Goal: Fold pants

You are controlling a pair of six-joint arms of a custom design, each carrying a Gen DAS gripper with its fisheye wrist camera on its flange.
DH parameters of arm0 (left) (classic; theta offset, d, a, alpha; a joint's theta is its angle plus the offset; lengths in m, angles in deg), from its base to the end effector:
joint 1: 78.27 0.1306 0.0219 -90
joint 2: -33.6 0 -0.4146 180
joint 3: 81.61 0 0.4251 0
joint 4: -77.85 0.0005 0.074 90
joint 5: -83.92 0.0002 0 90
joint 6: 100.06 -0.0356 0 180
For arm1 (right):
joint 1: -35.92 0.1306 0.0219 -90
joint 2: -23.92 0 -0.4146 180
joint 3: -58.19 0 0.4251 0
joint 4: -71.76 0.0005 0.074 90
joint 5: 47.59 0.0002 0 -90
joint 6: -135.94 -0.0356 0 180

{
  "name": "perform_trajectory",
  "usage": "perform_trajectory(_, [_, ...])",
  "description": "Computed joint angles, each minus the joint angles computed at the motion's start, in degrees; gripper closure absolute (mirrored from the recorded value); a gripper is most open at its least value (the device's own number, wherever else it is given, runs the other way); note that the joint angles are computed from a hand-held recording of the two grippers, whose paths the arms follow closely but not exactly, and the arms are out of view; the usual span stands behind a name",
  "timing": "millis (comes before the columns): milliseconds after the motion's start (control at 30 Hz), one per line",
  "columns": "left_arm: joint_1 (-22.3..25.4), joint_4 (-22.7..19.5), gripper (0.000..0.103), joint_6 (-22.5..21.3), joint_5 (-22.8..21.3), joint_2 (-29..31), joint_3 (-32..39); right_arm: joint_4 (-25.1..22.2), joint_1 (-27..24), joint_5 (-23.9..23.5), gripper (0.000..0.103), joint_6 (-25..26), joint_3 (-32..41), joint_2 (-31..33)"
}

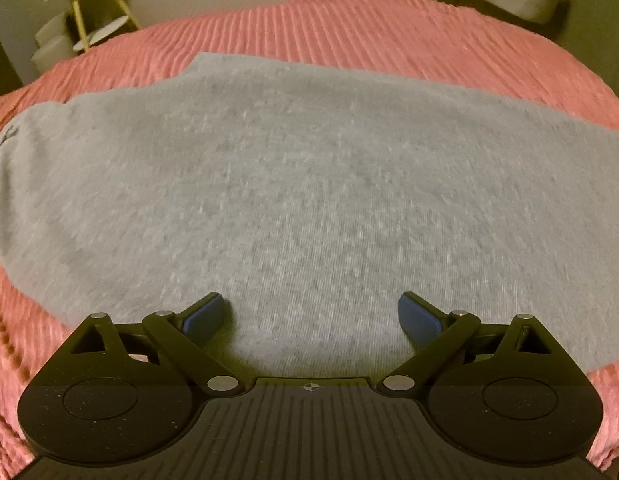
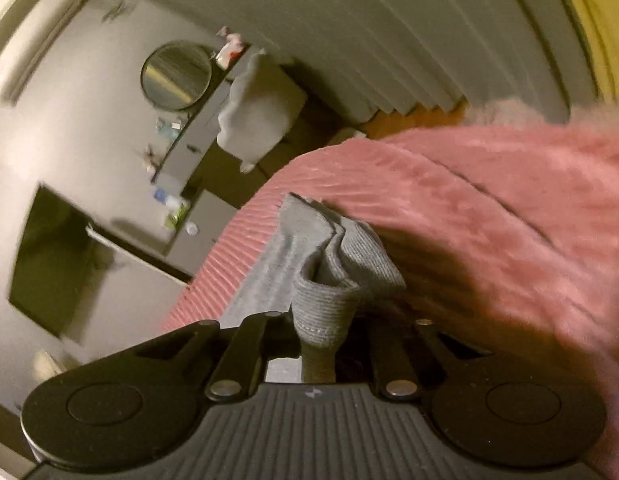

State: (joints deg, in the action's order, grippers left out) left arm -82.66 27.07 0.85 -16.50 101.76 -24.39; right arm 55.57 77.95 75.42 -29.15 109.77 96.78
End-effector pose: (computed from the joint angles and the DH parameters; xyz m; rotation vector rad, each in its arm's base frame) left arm 0.3360 -0.0198 0.3387 -0.2095 2.6178 0.1492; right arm 0.2942 0.2384 0.3092 0.9075 1.9596 0.5694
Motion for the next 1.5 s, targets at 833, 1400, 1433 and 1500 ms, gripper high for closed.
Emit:
perform_trajectory(833, [29.49, -2.44, 0.006, -3.56, 17.40, -8.26, -1.30, -20.36, 16.95, -20.55, 0.093, 44.26, 54.48, 43.82])
perform_trajectory(1400, [23.93, -2.01, 0.006, -7.16, 22.78, -7.07, -1.01, -5.70, 17.30, -23.02, 0.022, 28.51, 36.85, 29.28])
perform_trajectory(1433, [22.25, -1.52, 0.006, -5.98, 22.97, -6.81, -0.80, -1.64, 16.97, -22.82, 0.018, 25.39, 33.32, 26.74])
perform_trajectory(1500, [20.64, -1.41, 0.006, -5.42, 25.32, -6.22, -0.23, 2.78, 16.82, -19.93, 0.007, 19.38, 28.87, 23.71])
